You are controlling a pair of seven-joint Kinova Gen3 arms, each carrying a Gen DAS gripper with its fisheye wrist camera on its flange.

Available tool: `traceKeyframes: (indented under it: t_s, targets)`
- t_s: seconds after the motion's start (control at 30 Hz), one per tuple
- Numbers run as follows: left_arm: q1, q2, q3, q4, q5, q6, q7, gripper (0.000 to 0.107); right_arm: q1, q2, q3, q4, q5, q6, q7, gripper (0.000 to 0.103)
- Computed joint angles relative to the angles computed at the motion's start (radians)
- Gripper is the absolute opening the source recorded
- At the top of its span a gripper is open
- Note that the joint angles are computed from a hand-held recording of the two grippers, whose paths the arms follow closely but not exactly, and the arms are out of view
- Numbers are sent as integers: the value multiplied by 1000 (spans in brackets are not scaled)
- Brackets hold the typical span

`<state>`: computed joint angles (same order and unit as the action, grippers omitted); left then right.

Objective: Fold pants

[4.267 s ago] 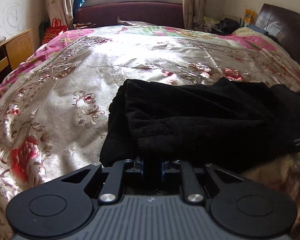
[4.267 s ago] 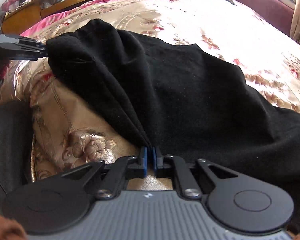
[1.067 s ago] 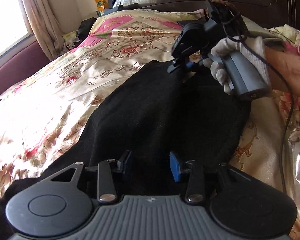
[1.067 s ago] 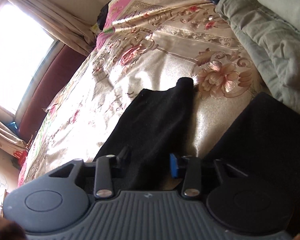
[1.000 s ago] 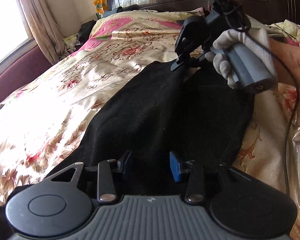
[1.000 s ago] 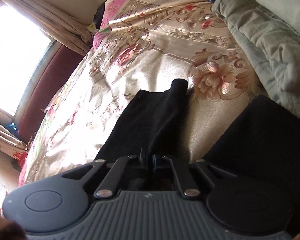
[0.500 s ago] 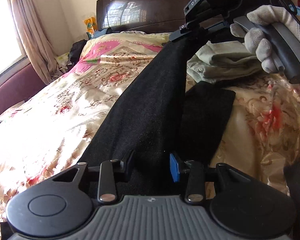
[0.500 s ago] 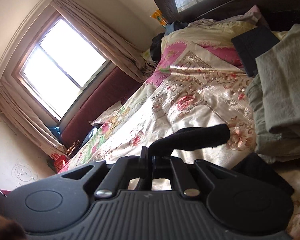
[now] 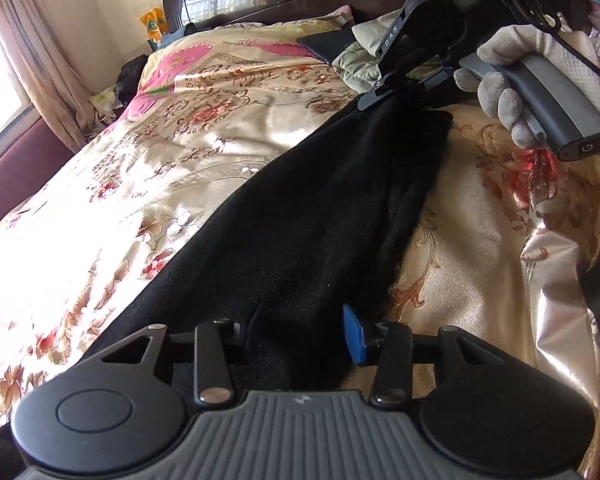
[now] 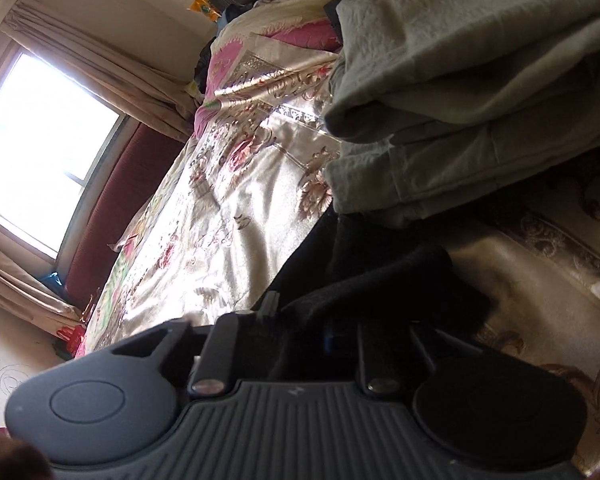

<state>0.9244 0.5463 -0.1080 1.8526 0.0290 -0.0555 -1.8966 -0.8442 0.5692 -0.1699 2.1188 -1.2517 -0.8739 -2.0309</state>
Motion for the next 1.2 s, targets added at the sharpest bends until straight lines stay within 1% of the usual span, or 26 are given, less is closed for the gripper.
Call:
traceKeyframes:
  t_s: [0.03, 0.07, 0.13, 0.2, 0.3, 0.33, 0.37, 0.4, 0.47, 0.5, 0.53, 0.6, 0.63, 0.7, 0.77, 0.8, 0.83, 0.93, 0.97, 1.0, 1.03, 1.07, 1.1, 1.13, 1.17, 1.2]
  targets:
    - [-18, -5, 22, 9, -2, -18, 2, 57, -6, -14, -8, 1, 6, -20, 18, 6]
    - [-33, -8, 42, 21, -1, -43, 3, 58, -23, -33, 3, -4, 2, -25, 52, 6]
    - [-17, -4, 35, 28, 22, -85, -4, 60, -32, -68, 1, -17, 0, -42, 113, 6]
    - [42, 9, -17, 27, 68, -122, -30, 61, -20, -99, -6, -26, 31, -47, 133, 5]
    - [161, 33, -135, 10, 172, -137, -96, 61, 6, -137, -19, -26, 104, -55, 91, 5]
    - [180, 34, -156, 12, 207, -148, -128, 61, 5, -149, -22, -24, 112, -63, 92, 5]
    - [180, 26, -157, 21, 225, -159, -147, 58, 0, -157, -25, -19, 115, -75, 97, 5]
    - [162, 12, -141, 30, 228, -163, -151, 53, -7, -161, -34, -14, 102, -93, 111, 5]
    - [79, -15, -68, 32, 184, -122, -130, 44, -46, -153, -21, -4, 47, -114, 128, 5]
    - [41, -20, -35, 24, 170, -85, -127, 39, -52, -139, -26, 9, 6, -115, 112, 6]
    - [22, -18, -18, 18, 173, -61, -133, 38, -39, -119, -40, 17, -29, -106, 80, 6]
    - [21, -1, -23, 3, 160, -5, -122, 37, 15, -76, -81, 42, -66, -44, 6, 6]
    - [24, 7, -27, -1, 147, 12, -111, 37, 20, -53, -77, 41, -88, -7, -10, 6]
    - [47, 14, -49, 6, 124, 12, -90, 36, 4, -21, -54, 44, -100, 32, -7, 6]
    - [66, 12, -69, 3, 102, 20, -71, 37, 7, -17, -51, 46, -99, 63, -11, 12]
    - [68, 9, -72, 1, 92, 23, -61, 37, -12, -19, -40, 51, -105, 55, -21, 13]
    - [66, 5, -71, 1, 82, 23, -50, 37, -28, -24, -36, 54, -126, 40, -20, 15]
    - [50, -10, -55, 15, 65, 1, -18, 38, -69, -27, -39, 82, -151, -31, -84, 28]
    - [44, -15, -48, 26, 63, -18, -11, 41, -81, -23, -41, 87, -160, -50, -104, 36]
    - [27, -20, -30, 36, 61, -32, -8, 45, -75, -15, -56, 91, -159, -66, -113, 40]
    - [15, -20, -18, 39, 61, -36, -7, 47, -78, -8, -55, 87, -164, -66, -106, 40]
    - [22, -16, -24, 35, 65, -30, -9, 49, -77, -1, -52, 73, -185, -61, -82, 38]
    - [40, -6, -45, 23, 69, -10, -13, 49, -85, 5, -38, 58, -207, -61, -54, 23]
    - [61, 4, -67, 8, 69, 15, -14, 49, -97, 6, -21, 52, -212, -66, -43, 12]
    - [69, 9, -76, -3, 60, 38, -12, 49, -92, 2, -22, 49, -201, -81, -48, 6]
    - [64, 9, -69, -7, 46, 47, -7, 49, -79, -1, -36, 54, -176, -113, -69, 6]
